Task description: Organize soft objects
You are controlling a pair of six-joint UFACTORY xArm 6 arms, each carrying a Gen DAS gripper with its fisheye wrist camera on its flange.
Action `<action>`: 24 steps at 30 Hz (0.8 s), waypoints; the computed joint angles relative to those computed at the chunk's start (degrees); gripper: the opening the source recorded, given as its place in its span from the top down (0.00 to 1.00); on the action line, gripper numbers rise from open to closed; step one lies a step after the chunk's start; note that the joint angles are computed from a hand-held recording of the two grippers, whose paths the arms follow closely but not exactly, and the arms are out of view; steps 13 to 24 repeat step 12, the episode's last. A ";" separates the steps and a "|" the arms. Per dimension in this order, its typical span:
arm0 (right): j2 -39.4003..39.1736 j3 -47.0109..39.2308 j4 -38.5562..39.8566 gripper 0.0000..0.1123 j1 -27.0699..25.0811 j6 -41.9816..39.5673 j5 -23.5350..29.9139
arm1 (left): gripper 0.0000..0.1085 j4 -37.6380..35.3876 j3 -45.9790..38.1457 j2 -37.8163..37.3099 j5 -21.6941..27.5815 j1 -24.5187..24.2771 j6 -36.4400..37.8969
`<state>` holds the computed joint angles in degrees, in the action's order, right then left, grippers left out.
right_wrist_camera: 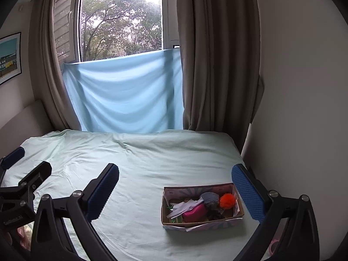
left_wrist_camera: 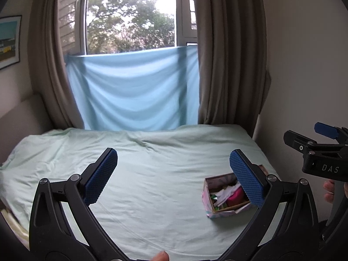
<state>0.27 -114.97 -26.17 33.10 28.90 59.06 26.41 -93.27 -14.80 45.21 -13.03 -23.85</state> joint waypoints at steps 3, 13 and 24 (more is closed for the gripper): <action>0.71 -0.89 0.22 0.08 -0.17 -0.51 0.18 | 0.05 2.60 -0.30 0.34 -0.12 -0.10 -2.17; 4.46 -4.75 3.50 0.08 -1.63 -2.62 1.54 | 0.05 0.65 -2.05 3.00 0.89 0.54 0.25; 4.46 -4.75 3.50 0.08 -1.63 -2.62 1.54 | 0.05 0.65 -2.05 3.00 0.89 0.54 0.25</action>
